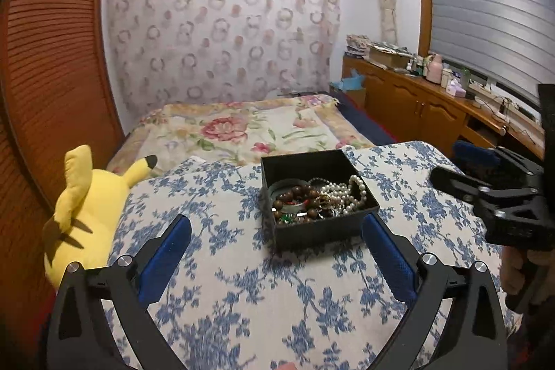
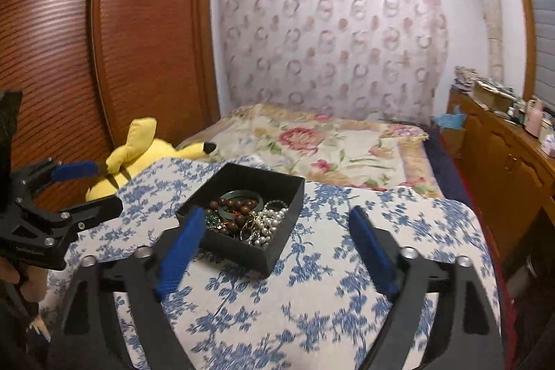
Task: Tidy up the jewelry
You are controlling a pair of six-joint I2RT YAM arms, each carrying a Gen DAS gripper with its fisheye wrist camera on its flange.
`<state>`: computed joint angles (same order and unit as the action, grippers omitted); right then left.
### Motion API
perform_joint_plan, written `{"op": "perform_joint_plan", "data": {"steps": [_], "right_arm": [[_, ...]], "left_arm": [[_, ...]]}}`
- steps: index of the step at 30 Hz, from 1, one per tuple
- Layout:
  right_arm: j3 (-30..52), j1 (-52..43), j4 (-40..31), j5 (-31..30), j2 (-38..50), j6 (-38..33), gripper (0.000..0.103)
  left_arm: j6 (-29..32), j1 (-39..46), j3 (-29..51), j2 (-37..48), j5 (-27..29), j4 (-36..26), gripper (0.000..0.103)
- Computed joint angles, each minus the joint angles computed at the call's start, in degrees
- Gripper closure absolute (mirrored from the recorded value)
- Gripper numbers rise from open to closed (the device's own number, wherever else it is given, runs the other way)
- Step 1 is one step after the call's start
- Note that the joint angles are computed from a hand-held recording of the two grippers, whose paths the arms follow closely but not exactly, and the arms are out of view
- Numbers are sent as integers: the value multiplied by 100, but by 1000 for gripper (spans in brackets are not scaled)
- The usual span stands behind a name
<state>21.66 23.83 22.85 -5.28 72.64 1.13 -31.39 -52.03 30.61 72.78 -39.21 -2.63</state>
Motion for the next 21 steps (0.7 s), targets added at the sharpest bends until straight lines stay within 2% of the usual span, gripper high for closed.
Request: {"op": "perform_joint_plan", "data": {"steps": [3, 8, 21], "right_arm": [[-369, 42, -177, 193, -725, 213, 3], [-811, 56, -588, 499, -1700, 427, 3], [-1137, 218, -842, 1014, -2312, 557, 3]], "left_arm": [[-388, -289, -33, -128, -347, -303, 8], [-982, -687, -88, -197, -683, -699, 8], [-1404, -1094, -29, -131, -1025, -941, 8]]}}
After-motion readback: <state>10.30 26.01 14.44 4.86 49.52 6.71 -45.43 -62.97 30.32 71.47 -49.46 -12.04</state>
